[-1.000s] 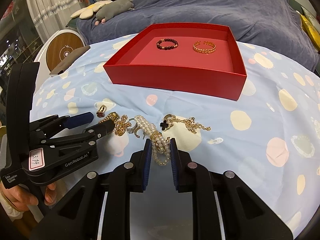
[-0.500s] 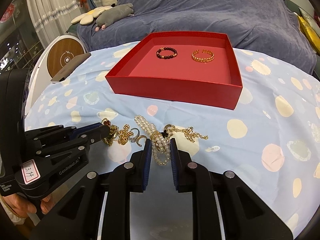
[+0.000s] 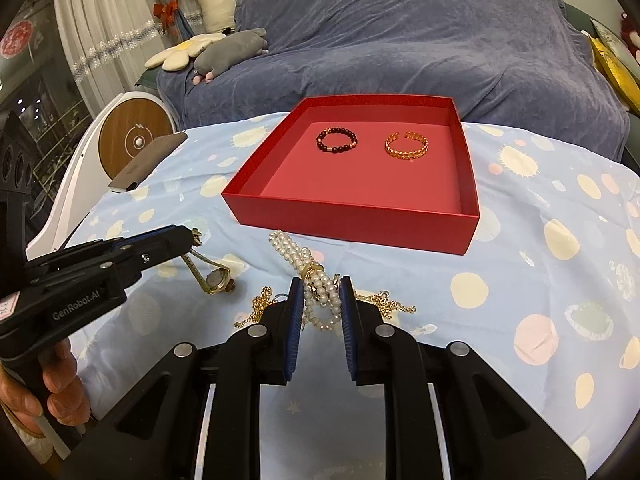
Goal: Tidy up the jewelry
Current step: 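Carry the watch and pearls into the red box and open both tools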
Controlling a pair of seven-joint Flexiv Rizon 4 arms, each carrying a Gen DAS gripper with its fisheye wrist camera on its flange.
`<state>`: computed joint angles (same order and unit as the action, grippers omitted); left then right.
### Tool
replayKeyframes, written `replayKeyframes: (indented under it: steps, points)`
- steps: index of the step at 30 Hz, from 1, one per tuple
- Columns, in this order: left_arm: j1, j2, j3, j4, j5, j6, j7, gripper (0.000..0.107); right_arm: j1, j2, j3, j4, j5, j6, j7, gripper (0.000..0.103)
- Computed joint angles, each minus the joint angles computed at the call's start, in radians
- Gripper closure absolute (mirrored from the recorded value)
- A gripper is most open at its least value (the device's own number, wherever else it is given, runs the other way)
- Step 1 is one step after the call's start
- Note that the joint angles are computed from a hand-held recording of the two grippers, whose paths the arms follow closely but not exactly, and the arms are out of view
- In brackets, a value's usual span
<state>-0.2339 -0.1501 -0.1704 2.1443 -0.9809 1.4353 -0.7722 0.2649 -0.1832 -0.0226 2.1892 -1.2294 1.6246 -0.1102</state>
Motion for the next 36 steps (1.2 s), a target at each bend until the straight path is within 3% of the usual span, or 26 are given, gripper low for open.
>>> replayKeyframes:
  steps: [6, 11, 16, 28, 36]
  points:
    - [-0.002, -0.011, -0.007, -0.063, -0.013, 0.013, 0.004, 0.098, -0.021, -0.007, -0.017, -0.058, -0.079, -0.004, 0.084, 0.085]
    - [0.018, -0.079, -0.003, -0.171, 0.116, -0.014, -0.085, 0.098, -0.045, -0.041, -0.001, -0.123, -0.031, -0.048, 0.045, 0.085]
    - [0.041, -0.182, -0.003, -0.293, 0.269, -0.024, -0.183, 0.098, -0.028, -0.093, -0.043, -0.199, -0.015, -0.072, 0.012, 0.085]
    - [0.075, -0.375, 0.019, -0.520, 0.544, -0.117, -0.392, 0.098, -0.064, -0.261, 0.075, -0.329, 0.450, -0.148, -0.351, 0.085]
    - [0.086, -0.454, 0.026, -0.607, 0.612, -0.164, -0.449, 0.097, -0.023, -0.339, 0.077, -0.415, 0.593, -0.224, -0.502, 0.084]
